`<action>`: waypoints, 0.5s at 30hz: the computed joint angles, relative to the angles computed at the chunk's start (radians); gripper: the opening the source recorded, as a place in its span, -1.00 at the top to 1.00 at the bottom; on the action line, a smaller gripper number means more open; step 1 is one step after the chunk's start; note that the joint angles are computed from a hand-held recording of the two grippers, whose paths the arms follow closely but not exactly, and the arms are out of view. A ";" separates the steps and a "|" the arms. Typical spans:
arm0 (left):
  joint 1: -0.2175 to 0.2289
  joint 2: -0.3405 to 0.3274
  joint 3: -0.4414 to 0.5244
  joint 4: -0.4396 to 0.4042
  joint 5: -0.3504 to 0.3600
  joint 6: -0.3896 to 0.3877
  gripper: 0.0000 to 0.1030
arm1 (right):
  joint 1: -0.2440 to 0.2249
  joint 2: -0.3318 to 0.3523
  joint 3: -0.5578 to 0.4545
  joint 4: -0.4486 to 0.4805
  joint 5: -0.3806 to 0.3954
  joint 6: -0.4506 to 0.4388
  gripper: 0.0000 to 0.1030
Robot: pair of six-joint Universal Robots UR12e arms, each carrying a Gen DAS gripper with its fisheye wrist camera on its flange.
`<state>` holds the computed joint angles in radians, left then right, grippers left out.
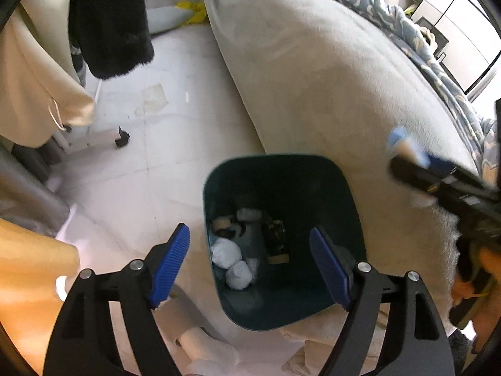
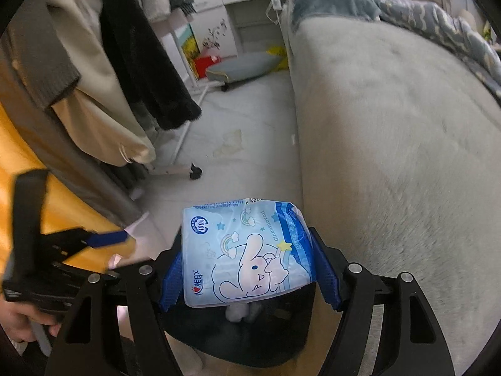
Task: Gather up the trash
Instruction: 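Open the left tool to drop the towel while the right drops the tissue pack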
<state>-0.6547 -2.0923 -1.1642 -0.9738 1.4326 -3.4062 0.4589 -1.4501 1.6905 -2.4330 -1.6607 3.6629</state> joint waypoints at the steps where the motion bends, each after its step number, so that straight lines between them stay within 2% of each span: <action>1: 0.001 0.001 0.000 0.008 0.006 0.004 -0.53 | -0.002 0.005 0.001 0.009 0.008 0.009 -0.39; 7: 0.004 0.015 -0.011 0.072 0.025 0.010 -0.31 | 0.001 0.030 -0.006 0.049 0.033 0.012 -0.42; 10: 0.009 0.025 -0.018 0.113 0.018 -0.006 -0.23 | -0.002 0.036 0.007 0.034 0.095 0.011 -0.43; 12: 0.010 0.030 -0.018 0.132 0.021 -0.011 -0.17 | 0.001 0.040 0.006 0.041 0.103 0.007 -0.45; 15: 0.006 0.037 -0.020 0.177 0.043 -0.011 -0.15 | 0.008 0.047 -0.004 0.070 0.107 -0.021 -0.66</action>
<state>-0.6492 -2.0552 -1.1841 -0.7966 1.4759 -3.4170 0.4667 -1.4030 1.6863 -2.3630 -1.5533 3.6424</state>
